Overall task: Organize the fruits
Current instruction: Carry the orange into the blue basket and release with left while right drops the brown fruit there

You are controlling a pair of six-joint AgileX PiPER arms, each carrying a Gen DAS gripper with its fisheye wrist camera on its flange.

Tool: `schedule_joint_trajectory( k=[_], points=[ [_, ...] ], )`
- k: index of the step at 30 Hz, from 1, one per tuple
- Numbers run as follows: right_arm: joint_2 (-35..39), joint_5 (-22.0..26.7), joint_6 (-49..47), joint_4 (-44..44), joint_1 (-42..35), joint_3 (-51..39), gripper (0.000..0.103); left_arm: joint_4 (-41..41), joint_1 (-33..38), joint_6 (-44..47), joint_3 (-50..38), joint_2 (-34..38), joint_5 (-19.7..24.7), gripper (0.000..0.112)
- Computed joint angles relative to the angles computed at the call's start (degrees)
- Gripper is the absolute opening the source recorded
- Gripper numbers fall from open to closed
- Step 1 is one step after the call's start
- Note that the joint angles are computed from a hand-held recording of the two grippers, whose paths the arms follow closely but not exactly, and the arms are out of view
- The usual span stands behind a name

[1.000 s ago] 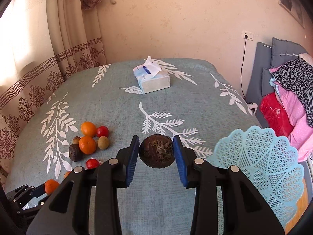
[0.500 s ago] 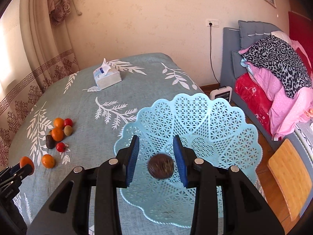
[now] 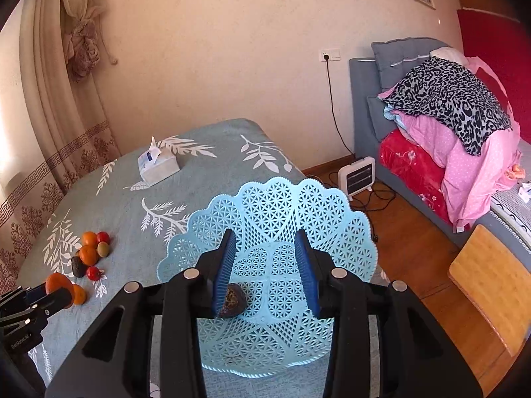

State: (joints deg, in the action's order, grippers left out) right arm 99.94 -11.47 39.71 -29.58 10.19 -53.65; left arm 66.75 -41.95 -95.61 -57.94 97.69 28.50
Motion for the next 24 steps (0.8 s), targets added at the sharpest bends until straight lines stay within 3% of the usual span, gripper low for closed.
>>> schedule_joint_trajectory(
  k=[7,9,13,20,24],
  points=[
    [0.2,-2.5,-1.3,2.3,-2.4,1.4,0.039,-10.1,0.6,14.0,-12.0,8.4,-3.5,0.037],
    [0.6,-3.1,0.6,0.8,-3.1,1.6,0.050,-13.6,0.8,18.3,-15.1,10.6,-3.8,0.037],
    [1.4,-3.7,0.3,1.0,-3.5,1.6,0.050,-19.4,0.9,25.7,-21.2,14.8,-3.4,0.037],
    [1.9,-4.6,-3.0,4.9,-4.1,2.0,0.050,-26.4,1.1,35.1,-29.7,20.8,-2.6,0.038],
    [2.2,-4.8,-2.8,5.3,-4.6,2.0,0.050,-25.6,0.7,34.6,-32.0,22.4,-1.9,0.043]
  ],
)
